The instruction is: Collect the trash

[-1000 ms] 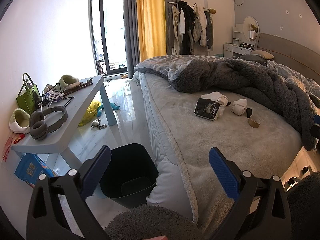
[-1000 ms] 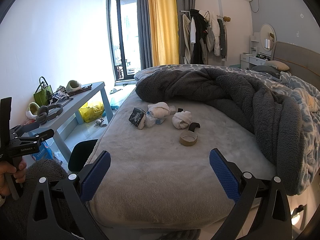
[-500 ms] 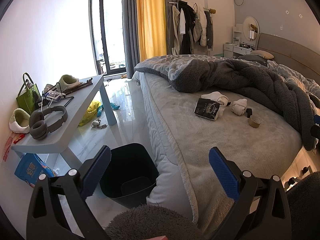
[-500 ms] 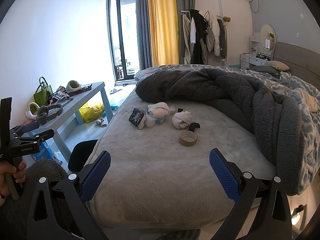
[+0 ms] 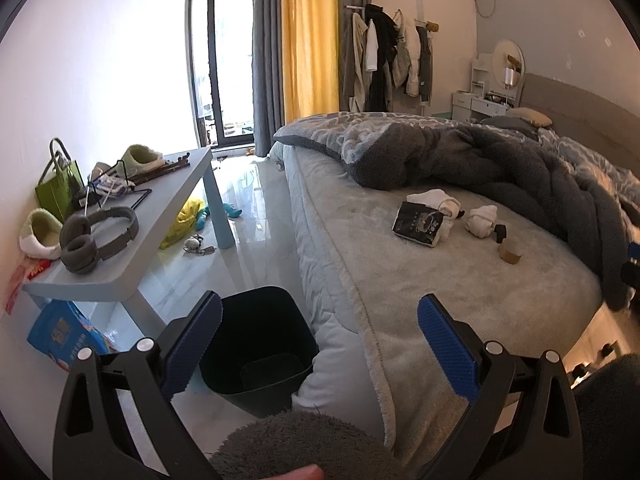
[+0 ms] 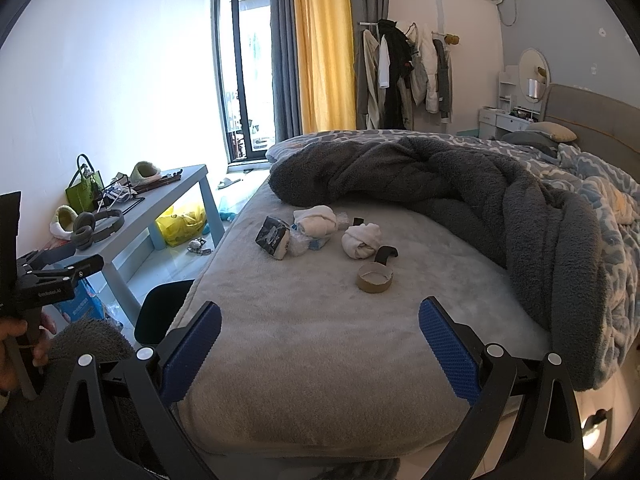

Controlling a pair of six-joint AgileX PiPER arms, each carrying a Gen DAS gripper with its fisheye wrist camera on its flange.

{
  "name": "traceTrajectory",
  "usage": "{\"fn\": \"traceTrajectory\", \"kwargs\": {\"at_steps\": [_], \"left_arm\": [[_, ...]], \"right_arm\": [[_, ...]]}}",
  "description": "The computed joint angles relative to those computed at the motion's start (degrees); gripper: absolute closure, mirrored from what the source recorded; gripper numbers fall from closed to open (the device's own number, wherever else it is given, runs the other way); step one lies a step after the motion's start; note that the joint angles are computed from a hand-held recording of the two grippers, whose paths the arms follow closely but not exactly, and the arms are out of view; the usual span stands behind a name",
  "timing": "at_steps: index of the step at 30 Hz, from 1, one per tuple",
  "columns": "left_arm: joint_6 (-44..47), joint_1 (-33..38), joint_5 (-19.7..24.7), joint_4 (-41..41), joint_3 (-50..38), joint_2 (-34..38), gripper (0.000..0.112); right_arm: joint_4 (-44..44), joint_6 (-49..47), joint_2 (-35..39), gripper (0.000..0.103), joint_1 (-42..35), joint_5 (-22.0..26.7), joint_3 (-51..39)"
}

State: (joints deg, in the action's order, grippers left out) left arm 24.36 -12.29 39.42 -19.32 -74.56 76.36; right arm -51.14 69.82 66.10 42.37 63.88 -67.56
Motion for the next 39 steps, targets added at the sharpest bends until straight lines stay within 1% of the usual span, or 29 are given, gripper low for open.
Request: {"fn": "traceTrajectory", "kwargs": {"at_steps": [2,3,6,9,10,13,17,19,21,23,25,27,29,35,39], "left_arm": [[0.21,0.69,0.43,-0.77,-0.25,0.22,0.012],[0.16,0.86,0.55,-0.66,-0.39,0.4,0.012],[-0.3,0.33,1.07,0.66,-1.05,0.32,0.012],[-4.8,-1.92,-0.13,6.66,-1.19,-0.07,0.012],[-5.06,-2.1,-0.5,7.14,-1.33,-0.15,0.012],[-1.98,-1.68,-0.34,4.52,-2.86,0.33,0.012],[-0.78,-2.27,0.22,2.93,-5.94,2.46,0.012],[1.9,-2.28,1.17,0.16,-7.44,3.98,0.012],[2.26,-2.7,0.8,-0.57,-8.34,5.36,0.013],[5.66,-1.92,2.98,-5.24,-10.46,7.81,0.013],[7.32,-1.79,5.14,-7.53,-13.32,10.96,0.013],[9.15,-1.42,5.86,-9.74,-14.83,12.91,0.013],[11.44,-1.23,7.51,-12.17,-17.5,15.96,0.013],[17.24,-2.13,9.22,-14.79,-24.43,23.61,0.014],[21.45,-2.12,11.85,-17.15,-30.11,28.81,0.015]], "right_arm": [[-0.4,0.75,-0.15,0.003,0.11,0.27,0.17],[-0.68,1.56,-0.63,0.003,0.03,-0.31,1.42],[-0.27,1.33,-0.6,0.003,-0.74,-1.18,1.56],[0.51,-0.38,0.18,0.003,-0.54,0.3,-0.49],[0.55,-0.96,0.57,0.003,-0.27,1.19,-1.38],[1.17,-1.68,1.33,0.003,-1.01,1.07,-2.64],[4.72,-5.39,3.2,0.003,-5.23,-2.04,-4.48],[6.72,-8.23,4.64,0.003,-7.77,-4.23,-5.13],[9.37,-11.33,5.82,0.003,-10.78,-6.73,-5.58],[12.17,-14.31,7.41,0.003,-14.14,-9.34,-6.08],[14.22,-16.47,9.09,0.003,-17.14,-11.38,-6.49],[17.07,-19.57,10.87,0.003,-20.71,-13.99,-6.84],[18.38,-21.51,12.91,0.003,-22.95,-15.57,-7.45],[25.24,-29.82,19.36,0.003,-30.8,-20.53,-10.11],[30.78,-34.81,24.26,0.003,-35.71,-23.12,-12.28]]}}
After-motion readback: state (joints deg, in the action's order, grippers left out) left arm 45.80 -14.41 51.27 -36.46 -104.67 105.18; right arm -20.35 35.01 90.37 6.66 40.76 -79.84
